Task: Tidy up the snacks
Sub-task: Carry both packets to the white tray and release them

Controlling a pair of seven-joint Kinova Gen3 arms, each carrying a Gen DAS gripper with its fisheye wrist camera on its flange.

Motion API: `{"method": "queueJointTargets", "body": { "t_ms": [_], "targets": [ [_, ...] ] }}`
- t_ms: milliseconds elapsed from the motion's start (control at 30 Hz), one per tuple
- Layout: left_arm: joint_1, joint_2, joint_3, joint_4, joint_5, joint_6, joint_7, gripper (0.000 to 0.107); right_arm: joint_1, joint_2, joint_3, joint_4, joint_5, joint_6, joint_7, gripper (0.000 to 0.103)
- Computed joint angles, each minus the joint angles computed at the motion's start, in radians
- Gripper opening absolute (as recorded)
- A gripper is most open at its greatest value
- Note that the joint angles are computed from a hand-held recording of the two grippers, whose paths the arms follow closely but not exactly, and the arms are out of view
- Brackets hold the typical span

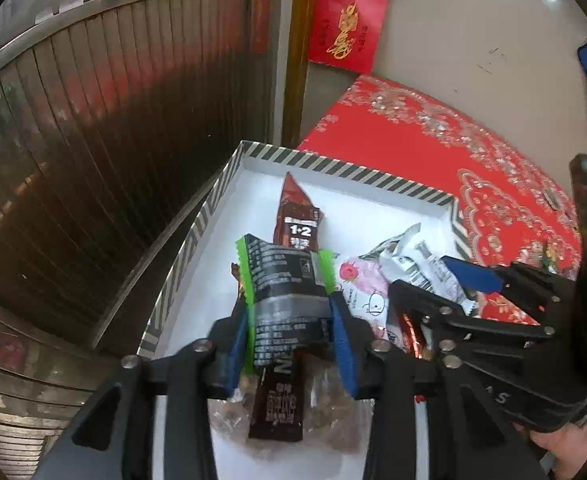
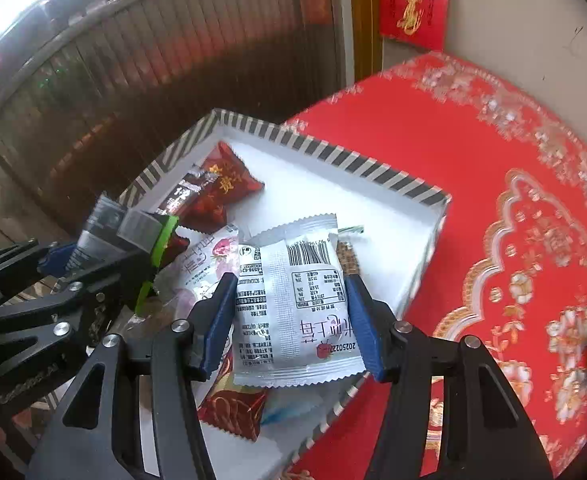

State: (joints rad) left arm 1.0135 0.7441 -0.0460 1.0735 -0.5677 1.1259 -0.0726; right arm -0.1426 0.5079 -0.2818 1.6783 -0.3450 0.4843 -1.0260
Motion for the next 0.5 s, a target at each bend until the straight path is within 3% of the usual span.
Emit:
{"method": "queueJointTargets", "body": {
  "t_ms": [167, 267, 500],
  "targets": [
    [-0.005, 0.000, -0.005, 0.010, 0.008, -0.017, 0.021, 0.073, 0.061, -0.022, -0.038, 0.036, -0.065, -0.034, 0.029, 0.056],
    [0.014, 0.003, -0.018, -0.001, -0.014, 0.006, 0.046, 0.084, 0.145, -0.015, -0.096, 0.039, -0.142, -0.011, 0.096, 0.056],
    [0.046, 0.020, -0.024, -0.061, -0.059, 0.076, 0.047, 0.089, 0.195, -0.014, -0.117, 0.050, -0.246, 0.011, 0.182, 0.056]
  ]
}}
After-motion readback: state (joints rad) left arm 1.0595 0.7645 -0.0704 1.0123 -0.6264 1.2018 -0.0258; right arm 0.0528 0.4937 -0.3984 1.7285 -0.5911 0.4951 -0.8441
